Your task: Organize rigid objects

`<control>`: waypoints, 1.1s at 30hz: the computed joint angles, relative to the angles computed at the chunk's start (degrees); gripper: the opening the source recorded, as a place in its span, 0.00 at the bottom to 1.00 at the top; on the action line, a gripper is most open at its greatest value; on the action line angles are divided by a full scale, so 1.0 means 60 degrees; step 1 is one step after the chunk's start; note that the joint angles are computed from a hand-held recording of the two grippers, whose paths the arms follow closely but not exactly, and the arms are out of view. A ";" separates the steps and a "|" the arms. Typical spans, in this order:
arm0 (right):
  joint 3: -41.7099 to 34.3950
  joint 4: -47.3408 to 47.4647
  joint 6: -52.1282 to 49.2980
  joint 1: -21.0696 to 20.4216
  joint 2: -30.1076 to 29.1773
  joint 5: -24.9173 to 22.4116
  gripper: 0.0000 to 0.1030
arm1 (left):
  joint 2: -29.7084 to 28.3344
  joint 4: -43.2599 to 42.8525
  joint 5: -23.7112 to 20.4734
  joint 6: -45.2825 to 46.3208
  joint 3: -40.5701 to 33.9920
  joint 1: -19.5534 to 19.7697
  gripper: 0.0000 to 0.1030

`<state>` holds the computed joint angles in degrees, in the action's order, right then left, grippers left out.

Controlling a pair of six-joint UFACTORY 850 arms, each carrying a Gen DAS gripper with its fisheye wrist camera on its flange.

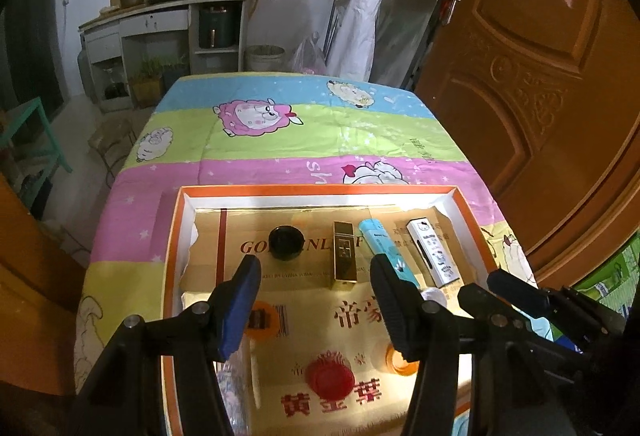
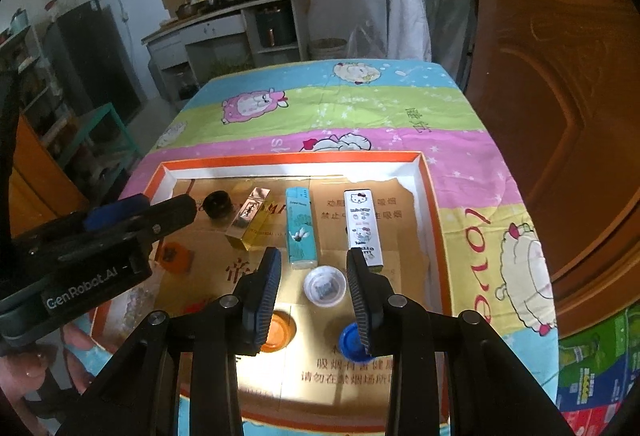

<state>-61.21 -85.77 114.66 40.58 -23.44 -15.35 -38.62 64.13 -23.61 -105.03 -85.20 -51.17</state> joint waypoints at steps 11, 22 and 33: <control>0.0600 -0.0210 0.0406 0.0439 0.0697 -0.0737 0.34 | 0.0556 0.0736 -0.0701 -0.0913 0.0553 -0.0469 0.55; 0.1035 -0.0252 0.0662 0.0806 0.1216 -0.1077 0.34 | 0.0987 0.1121 -0.1172 -0.1519 0.0948 -0.0858 0.55; 0.1458 -0.0312 0.0867 0.1161 0.1770 -0.1460 0.34 | 0.1275 0.1231 -0.1893 -0.1840 0.1148 -0.1344 0.55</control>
<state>-52.46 -87.64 119.86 47.55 -12.82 -24.11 -30.97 71.52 -34.97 -116.07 -78.31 -59.24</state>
